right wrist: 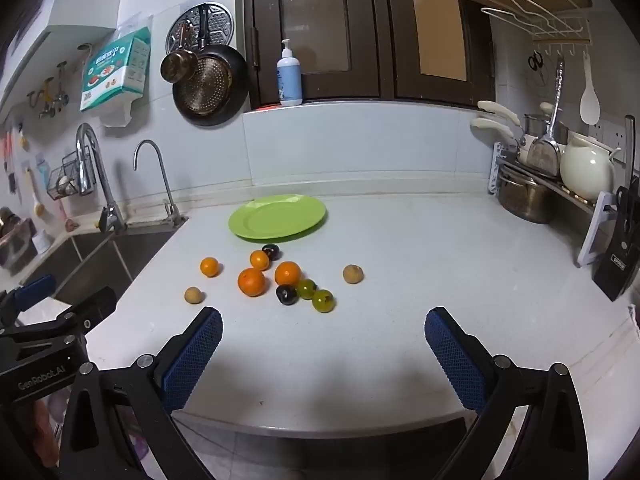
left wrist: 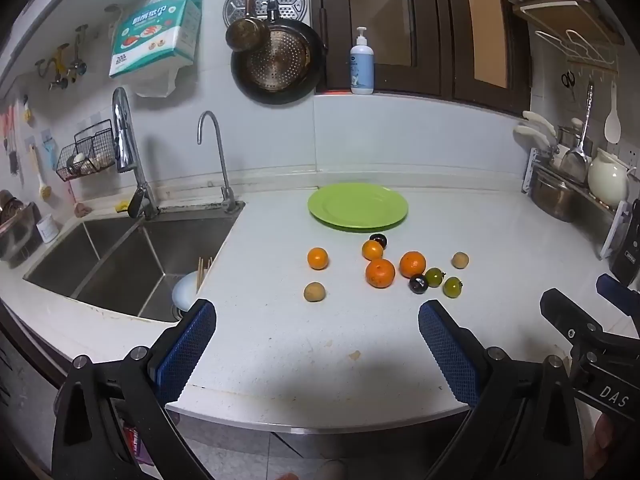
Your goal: Organize fruits
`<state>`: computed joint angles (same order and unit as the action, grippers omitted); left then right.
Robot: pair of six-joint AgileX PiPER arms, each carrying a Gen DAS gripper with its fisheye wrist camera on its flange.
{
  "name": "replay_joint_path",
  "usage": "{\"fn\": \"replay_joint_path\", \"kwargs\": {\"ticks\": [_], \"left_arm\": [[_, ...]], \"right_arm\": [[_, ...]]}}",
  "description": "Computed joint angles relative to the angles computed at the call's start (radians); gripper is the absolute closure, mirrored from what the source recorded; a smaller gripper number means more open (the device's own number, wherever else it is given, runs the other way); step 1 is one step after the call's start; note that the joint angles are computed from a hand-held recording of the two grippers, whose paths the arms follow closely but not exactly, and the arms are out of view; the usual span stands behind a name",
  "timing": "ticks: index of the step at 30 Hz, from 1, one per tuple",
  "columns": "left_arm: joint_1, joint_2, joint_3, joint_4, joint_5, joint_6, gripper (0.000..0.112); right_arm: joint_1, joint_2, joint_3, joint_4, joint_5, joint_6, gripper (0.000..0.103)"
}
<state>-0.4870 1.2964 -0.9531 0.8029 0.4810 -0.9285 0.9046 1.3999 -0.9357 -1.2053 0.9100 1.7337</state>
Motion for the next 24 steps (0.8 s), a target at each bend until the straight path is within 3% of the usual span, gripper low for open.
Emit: {"fn": "replay_joint_path", "kwargs": {"ticks": [24], "left_arm": [[0.003,-0.014,0.021,0.026,-0.010,-0.035,0.009]], "right_arm": [[0.010,0.008,-0.002,0.004,0.008,-0.012,0.001]]}}
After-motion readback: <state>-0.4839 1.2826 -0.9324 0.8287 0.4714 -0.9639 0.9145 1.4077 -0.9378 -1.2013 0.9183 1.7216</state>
